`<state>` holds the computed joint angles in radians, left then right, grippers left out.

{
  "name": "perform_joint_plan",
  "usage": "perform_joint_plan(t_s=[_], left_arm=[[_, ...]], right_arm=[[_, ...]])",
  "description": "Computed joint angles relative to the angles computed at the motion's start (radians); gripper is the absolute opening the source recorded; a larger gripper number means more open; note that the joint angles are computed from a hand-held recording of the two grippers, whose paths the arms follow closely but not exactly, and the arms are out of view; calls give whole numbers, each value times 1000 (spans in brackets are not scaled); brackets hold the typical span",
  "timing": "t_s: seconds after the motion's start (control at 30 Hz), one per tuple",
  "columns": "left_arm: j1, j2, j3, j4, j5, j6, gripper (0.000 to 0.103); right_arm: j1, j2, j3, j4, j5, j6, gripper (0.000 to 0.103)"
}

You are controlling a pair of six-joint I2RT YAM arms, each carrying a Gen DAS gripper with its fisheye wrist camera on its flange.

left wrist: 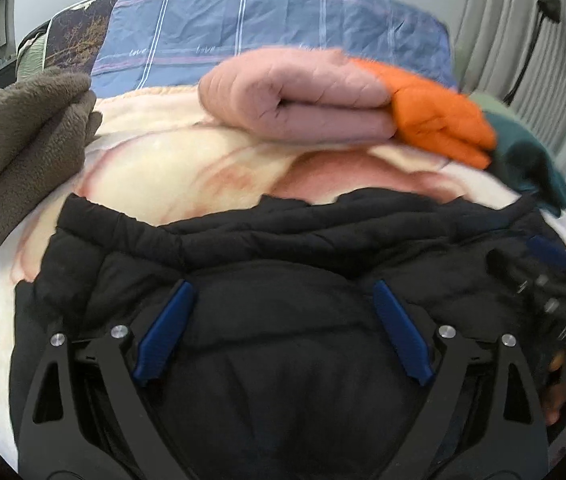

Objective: Fold large clothes

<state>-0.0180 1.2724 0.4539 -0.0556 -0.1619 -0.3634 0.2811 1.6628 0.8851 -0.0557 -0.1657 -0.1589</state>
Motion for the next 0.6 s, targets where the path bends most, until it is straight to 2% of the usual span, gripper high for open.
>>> perform_joint_plan(t_s=[0.07,0.1,0.17,0.23,0.4,0.47,0.57,0.6], left_arm=[[-50,47,24,-35,-80,-10,95],[-58,77,19,-11,-98,-6,97],[-33,101,-14,61,-69,-3,98],[-16,110,-32,99,-50,5,99],[-37,171,-16,127,-100,0,99],[-37,157,-26,130,-99,2,99],[-33,41,-43,38,-76,3,96],[-48,-34,-53,-24,-80,-16,96]], right_arm=[[15,52,-5,31,32,-11,102],[-5,87,-1,48,-7,7,102],[-26,107,5,54,-50,23,102],[-12,115,-2,77,-26,17,102],[4,127,-3,94,6,23,102],[-2,111,1,67,-5,13,102],[-29,21,-6,-45,-32,11,101],[-60,-55,-39,-86,-89,13,101]])
